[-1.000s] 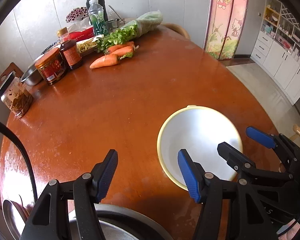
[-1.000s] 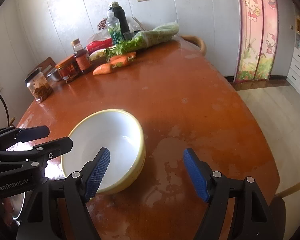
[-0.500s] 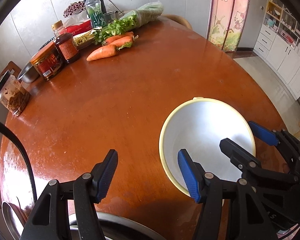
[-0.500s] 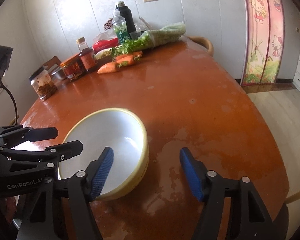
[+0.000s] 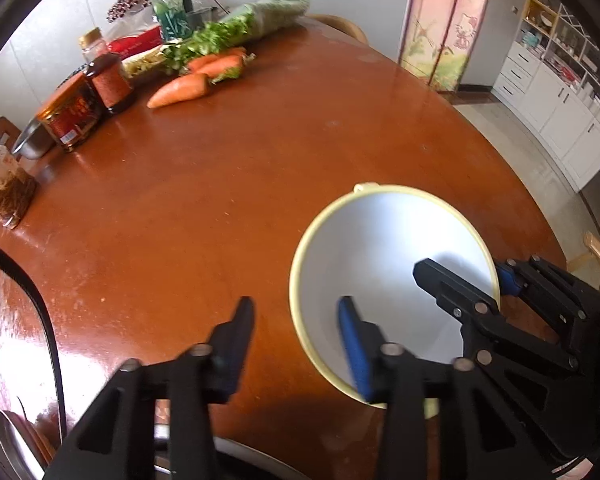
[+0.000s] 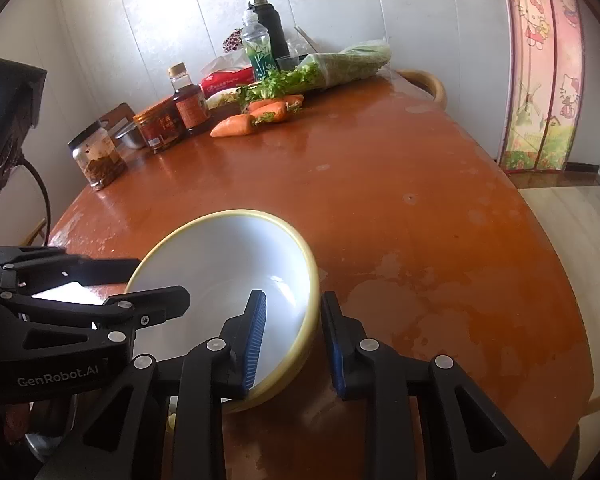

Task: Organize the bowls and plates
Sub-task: 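Grasp the cream-yellow bowl rim with both tools and lift it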

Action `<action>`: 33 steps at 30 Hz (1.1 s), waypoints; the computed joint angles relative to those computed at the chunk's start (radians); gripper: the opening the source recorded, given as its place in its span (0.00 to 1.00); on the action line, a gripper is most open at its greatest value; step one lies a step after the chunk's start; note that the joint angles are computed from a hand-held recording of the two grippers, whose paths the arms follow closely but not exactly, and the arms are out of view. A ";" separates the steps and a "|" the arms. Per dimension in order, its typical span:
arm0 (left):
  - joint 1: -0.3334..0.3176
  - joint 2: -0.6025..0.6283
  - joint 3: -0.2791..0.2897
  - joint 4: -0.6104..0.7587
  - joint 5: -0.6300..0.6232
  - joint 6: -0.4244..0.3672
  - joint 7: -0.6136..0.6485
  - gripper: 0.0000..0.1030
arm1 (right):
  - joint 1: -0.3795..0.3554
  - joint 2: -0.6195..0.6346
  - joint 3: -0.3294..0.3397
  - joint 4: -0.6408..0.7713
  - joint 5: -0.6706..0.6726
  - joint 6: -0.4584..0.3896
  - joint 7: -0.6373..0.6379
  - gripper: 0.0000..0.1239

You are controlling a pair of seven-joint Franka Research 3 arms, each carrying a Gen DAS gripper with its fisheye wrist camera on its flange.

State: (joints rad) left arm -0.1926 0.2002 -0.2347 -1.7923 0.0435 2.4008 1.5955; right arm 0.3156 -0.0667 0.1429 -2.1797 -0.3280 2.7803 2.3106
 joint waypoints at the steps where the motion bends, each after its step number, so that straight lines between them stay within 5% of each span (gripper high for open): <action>1: 0.000 0.002 -0.004 0.002 -0.006 -0.007 0.011 0.29 | 0.001 0.000 0.000 0.001 0.003 -0.001 -0.002 0.23; 3: 0.004 0.003 -0.011 0.003 -0.031 -0.019 0.035 0.22 | 0.002 0.001 -0.001 0.002 0.009 -0.002 -0.009 0.22; 33: 0.029 -0.213 0.039 -0.197 -0.287 0.147 0.163 0.21 | 0.003 -0.038 0.059 0.057 -0.166 -0.009 0.114 0.19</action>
State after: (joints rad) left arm -0.1632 -0.0133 -0.1960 -1.9888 -0.2435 2.5481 1.7586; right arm 0.3187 -0.1044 0.2018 -2.1224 -0.4935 2.7709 2.4248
